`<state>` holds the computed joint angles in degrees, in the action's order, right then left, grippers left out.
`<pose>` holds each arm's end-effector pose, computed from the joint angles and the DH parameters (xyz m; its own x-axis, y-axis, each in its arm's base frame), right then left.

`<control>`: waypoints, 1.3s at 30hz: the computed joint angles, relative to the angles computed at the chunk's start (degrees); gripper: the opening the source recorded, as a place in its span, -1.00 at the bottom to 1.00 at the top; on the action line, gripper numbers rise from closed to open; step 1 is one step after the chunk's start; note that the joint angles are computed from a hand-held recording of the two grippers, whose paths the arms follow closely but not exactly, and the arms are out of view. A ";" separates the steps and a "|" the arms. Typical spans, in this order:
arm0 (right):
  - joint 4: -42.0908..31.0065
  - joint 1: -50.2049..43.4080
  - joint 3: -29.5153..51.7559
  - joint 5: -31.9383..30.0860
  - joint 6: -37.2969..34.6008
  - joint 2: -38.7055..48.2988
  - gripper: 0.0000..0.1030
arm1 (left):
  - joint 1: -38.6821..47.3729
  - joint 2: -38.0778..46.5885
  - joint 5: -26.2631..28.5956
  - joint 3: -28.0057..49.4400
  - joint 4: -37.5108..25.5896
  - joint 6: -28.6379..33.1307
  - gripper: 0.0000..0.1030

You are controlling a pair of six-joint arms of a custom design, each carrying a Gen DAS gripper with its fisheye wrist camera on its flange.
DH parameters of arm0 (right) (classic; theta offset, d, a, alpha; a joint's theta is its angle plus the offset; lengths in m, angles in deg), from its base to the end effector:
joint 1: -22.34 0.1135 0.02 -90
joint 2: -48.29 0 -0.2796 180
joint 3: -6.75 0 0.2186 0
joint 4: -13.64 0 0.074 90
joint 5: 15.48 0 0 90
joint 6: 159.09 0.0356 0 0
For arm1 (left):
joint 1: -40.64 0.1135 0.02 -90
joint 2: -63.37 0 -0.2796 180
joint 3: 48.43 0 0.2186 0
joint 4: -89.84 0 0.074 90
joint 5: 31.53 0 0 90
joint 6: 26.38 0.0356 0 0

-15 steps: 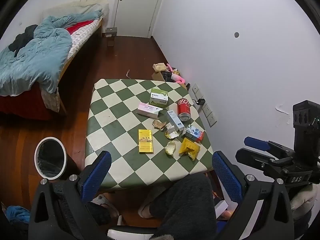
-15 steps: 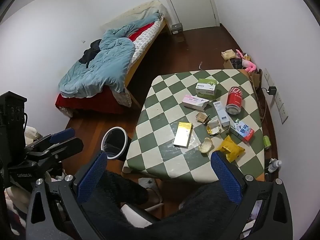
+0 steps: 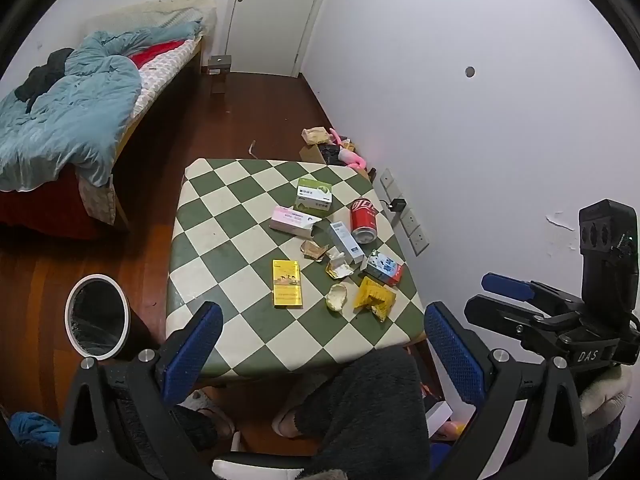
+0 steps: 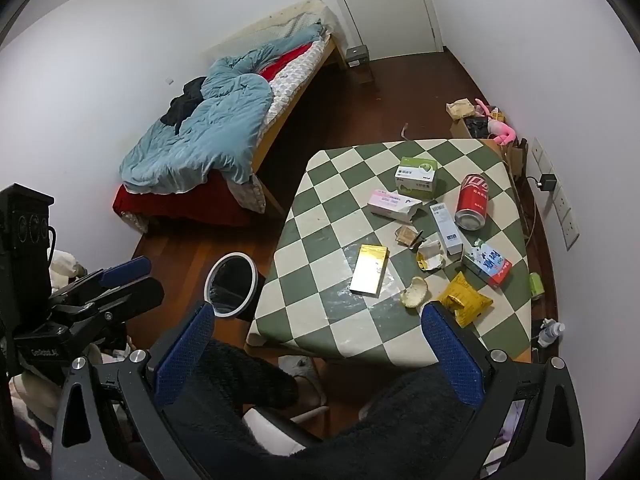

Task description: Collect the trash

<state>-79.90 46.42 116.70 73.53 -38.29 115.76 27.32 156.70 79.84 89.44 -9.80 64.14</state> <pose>0.1303 0.0589 0.4341 -0.8239 0.1926 -0.5330 0.0047 0.9428 0.3334 0.2436 -0.0710 0.4581 -0.7943 0.1967 -0.5748 0.4247 0.8564 -0.2936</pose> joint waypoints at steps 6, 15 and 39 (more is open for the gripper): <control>-0.38 -0.89 0.33 -0.68 -0.76 0.01 1.00 | -0.52 -0.48 -0.19 -1.10 1.01 -0.52 1.00; 0.53 0.18 -0.44 -0.27 0.34 0.00 1.00 | -0.87 -0.91 0.10 -1.89 1.53 -0.58 1.00; 1.44 2.55 -1.82 0.51 2.32 -0.69 1.00 | -0.97 -1.12 0.91 -2.26 1.95 -0.51 1.00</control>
